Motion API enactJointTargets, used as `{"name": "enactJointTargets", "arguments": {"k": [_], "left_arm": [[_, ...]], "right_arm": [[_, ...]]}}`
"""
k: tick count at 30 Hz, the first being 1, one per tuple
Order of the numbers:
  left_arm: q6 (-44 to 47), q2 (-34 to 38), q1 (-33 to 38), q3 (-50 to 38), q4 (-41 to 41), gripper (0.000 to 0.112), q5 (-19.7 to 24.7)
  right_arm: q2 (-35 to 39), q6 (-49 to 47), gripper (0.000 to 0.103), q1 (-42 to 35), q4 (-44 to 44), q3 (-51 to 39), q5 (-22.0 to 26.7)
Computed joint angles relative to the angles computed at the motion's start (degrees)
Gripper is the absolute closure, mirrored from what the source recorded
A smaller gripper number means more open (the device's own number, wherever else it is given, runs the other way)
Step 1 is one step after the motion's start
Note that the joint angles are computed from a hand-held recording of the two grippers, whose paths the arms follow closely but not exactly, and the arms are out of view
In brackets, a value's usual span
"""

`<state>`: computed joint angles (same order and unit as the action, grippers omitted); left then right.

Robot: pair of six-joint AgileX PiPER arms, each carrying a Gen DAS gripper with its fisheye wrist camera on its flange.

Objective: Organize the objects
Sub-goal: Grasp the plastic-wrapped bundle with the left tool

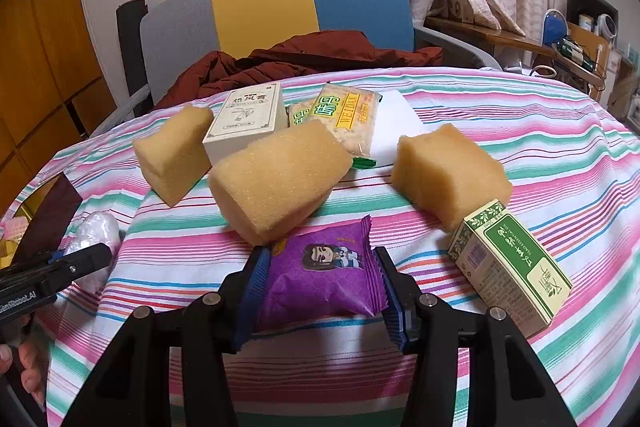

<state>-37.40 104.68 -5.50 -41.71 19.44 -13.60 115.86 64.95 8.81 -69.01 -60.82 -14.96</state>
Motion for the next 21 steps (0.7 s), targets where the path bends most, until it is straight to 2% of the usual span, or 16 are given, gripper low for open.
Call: {"name": "enactJointTargets", "arguments": {"k": [6,11,14,21], "left_arm": [[6.1,-1.5,-0.8,4.0,-5.3,0.075,-3.4],[10.8,-3.1,-2.2,7.9,-8.9,0.075,-6.5],[10.1,-3.9,-2.1,9.7,-7.4,0.075,-8.1],[9.3,-5.3,-2.1,13.0,-5.7,0.075,-11.1]], "right_arm": [[-1.3,-3.7,0.054,-0.2,3.6,2.1,-1.7],[-3.2,0.8,0.057,-0.8,-0.5,5.2,-5.5],[-4.2,3.8,0.057,-1.4,-1.5,8.1,-9.2],[-8.8,6.3,0.058,0.6,-2.4,13.1,-12.1]]}}
